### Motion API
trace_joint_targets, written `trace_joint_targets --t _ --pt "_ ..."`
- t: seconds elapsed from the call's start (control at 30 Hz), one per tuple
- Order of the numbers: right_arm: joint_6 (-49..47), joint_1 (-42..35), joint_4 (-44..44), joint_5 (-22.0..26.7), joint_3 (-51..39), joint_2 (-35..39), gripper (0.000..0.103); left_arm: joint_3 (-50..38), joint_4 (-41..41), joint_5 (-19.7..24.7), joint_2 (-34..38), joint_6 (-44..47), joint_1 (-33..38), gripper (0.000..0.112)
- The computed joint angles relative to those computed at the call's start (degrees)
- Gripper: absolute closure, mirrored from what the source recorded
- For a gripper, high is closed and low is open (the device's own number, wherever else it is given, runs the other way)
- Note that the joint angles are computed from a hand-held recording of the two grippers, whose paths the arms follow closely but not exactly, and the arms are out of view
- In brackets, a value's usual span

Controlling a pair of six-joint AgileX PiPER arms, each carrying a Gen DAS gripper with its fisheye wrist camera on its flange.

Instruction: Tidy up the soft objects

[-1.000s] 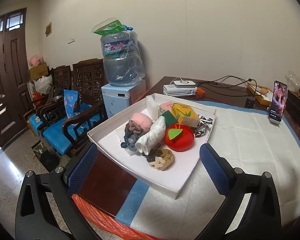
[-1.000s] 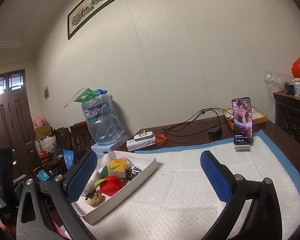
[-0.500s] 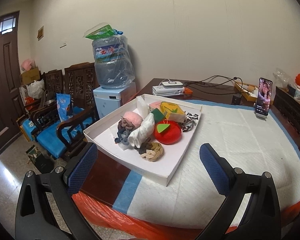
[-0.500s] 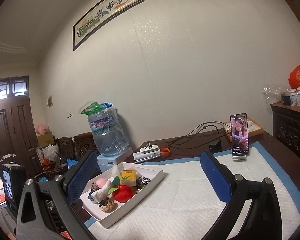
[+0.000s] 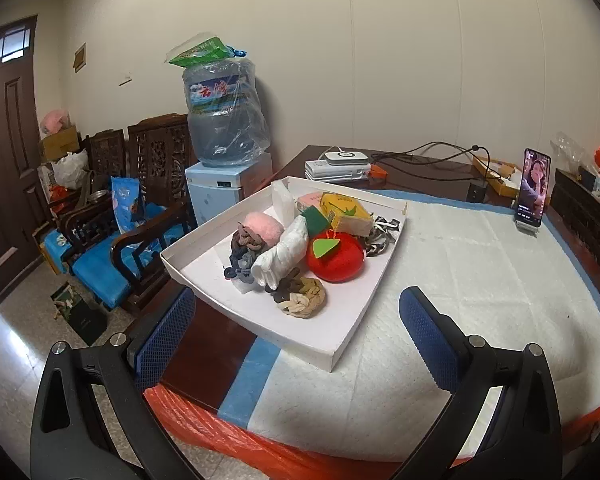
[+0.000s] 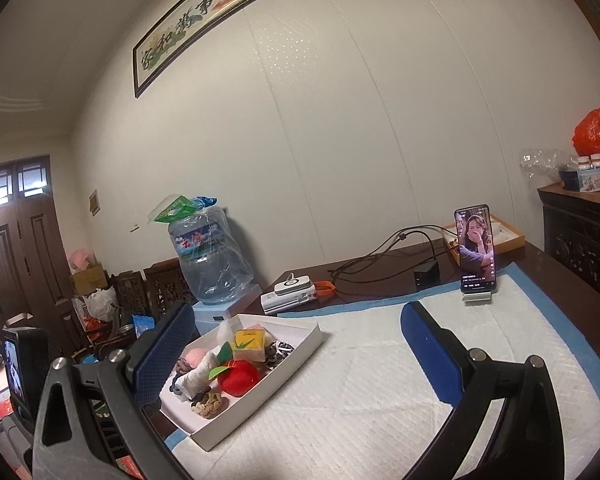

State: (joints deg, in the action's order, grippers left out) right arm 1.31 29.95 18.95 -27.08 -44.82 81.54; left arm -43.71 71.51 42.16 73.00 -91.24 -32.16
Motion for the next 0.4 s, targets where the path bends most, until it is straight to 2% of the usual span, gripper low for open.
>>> trace_joint_targets --t 0.4 --pt "-1.67 -1.53 1.44 1.8 -2.52 2.94 0.0 -2.59 -0.86 -4.27 3.34 3.15 4.68 0.009"
